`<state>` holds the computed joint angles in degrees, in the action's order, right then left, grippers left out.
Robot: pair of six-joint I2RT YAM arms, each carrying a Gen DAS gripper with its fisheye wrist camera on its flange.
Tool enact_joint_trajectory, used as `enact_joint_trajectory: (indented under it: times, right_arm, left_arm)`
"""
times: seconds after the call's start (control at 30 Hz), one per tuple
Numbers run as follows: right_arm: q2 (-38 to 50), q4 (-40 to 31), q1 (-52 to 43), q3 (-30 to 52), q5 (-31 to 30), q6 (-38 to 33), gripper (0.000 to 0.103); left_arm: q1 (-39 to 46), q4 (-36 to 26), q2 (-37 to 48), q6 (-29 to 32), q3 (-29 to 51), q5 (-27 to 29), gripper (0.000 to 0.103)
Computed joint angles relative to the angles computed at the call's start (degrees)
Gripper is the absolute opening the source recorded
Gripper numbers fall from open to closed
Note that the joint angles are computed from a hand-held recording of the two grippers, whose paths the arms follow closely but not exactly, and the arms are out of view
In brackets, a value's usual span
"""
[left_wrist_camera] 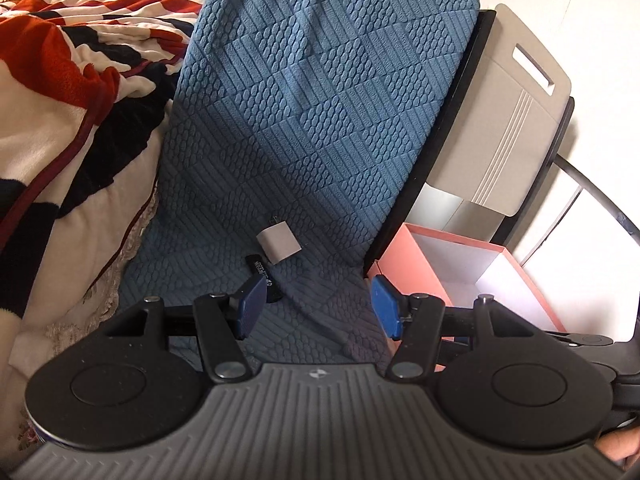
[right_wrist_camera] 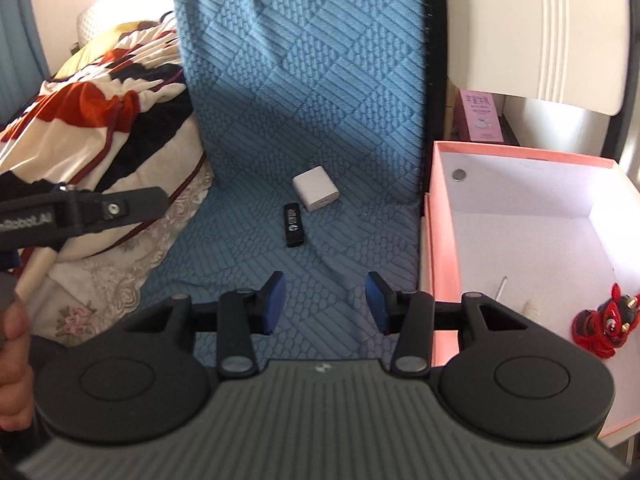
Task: Organize rigid objects
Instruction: 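Move both grippers back toward the white cube charger and black USB stick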
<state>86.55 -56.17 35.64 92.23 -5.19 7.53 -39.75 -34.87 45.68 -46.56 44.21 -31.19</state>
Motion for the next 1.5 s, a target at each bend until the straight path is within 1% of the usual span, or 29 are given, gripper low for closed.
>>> enact_joint_trajectory:
  times: [0.17,0.37,0.47,0.53,0.67,0.8,0.93,1.17,1.27,1.37,1.5]
  right_arm:
    - [-0.34,0.73,1.56,-1.49,1.23,0.57,0.047]
    - [-1.16,1.33,1.37,-3.98,2.27,1.45,0.047]
    - [0.16,-0.05,1.40,-2.61,3.63,3.20,0.047]
    - [1.17,-0.41,1.42,-1.49,3.18,4.71,0.047]
    - [2.40,1.15,3.06,-1.06,5.85,3.16,0.047]
    - [3.85,2.60,1.84,-1.05,4.43,3.52,0.047]
    - [5.58,3.20,1.16,-0.26,3.87,3.14,0.047]
    - [7.33,7.16,-0.93,-1.14,-0.05,3.43,0.047]
    - [9.14,8.26,-0.91,0.00,-0.52,2.31,0.047]
    - [11.47,9.57,-0.04,1.52,1.46,-0.67,0.047]
    - [14.47,10.38,-0.64,3.94,-0.85,-0.73,0.047]
  left_arm:
    - [1.51,2.32,-0.97,-1.53,-3.55,2.54,0.064]
    - [2.13,4.16,0.85,-1.03,-4.80,3.12,0.064]
    - [5.13,6.60,2.15,-0.24,-5.89,6.58,0.064]
    - [7.17,7.47,4.06,0.21,-5.93,8.45,0.064]
    - [10.41,10.27,6.80,1.46,-6.44,11.38,0.064]
    - [13.11,12.76,10.30,2.40,-6.02,14.08,0.064]
    - [14.08,14.16,13.79,2.51,-5.00,14.94,0.064]
    - [16.37,16.34,16.79,2.65,-5.47,17.41,0.064]
    - [18.15,17.75,18.00,2.94,-5.53,19.60,0.064]
    - [19.32,18.85,19.92,3.07,-5.12,21.44,0.064]
    - [19.69,19.19,22.38,3.98,-3.99,22.43,0.064]
